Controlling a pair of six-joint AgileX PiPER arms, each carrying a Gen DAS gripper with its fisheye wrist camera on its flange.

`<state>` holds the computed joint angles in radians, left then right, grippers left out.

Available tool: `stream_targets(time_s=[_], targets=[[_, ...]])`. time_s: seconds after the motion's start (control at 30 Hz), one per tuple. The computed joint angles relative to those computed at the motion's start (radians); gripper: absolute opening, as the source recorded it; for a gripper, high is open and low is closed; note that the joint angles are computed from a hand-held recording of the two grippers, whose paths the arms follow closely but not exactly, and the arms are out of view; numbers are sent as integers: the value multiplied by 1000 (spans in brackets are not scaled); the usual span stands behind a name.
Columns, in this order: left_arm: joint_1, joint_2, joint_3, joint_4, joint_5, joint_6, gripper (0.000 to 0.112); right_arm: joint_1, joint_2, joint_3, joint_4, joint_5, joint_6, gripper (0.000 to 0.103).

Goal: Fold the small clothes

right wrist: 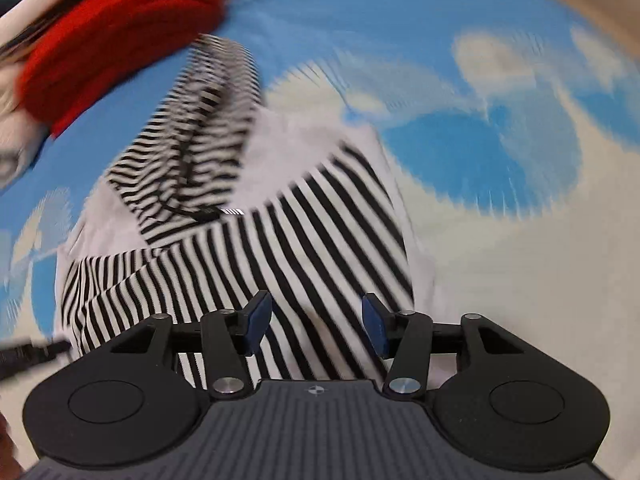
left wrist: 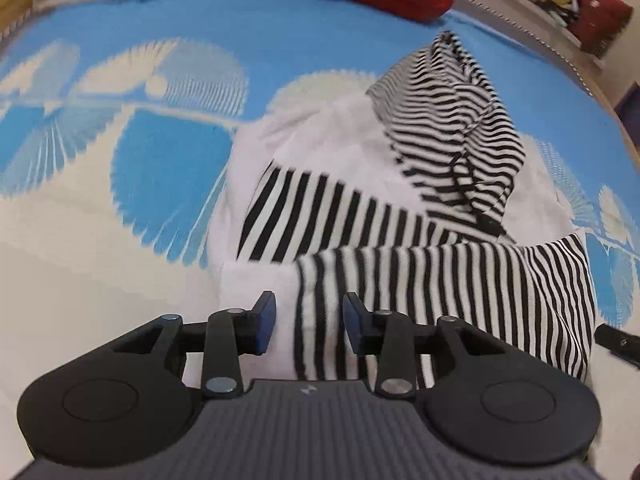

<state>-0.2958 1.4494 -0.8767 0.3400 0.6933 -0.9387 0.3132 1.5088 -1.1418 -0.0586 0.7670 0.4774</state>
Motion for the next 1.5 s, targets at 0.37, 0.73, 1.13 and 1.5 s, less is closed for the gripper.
stream_targets(time_s=[0.37,0.73,1.13,1.5], targets=[[-203,56,-59,352,24,-344,44,4,-37,21,-49,12,-57,56],[-258,68,-49,566,38,-485,51,-62,-89,47,-15,15,-134,56],[-293,52,-31,731,62,-571,46,-129,-111,37,19,23,-237,56],[-150,137,-172,641,-7,-451,18,-157,-125,8,86,35,-295,57]])
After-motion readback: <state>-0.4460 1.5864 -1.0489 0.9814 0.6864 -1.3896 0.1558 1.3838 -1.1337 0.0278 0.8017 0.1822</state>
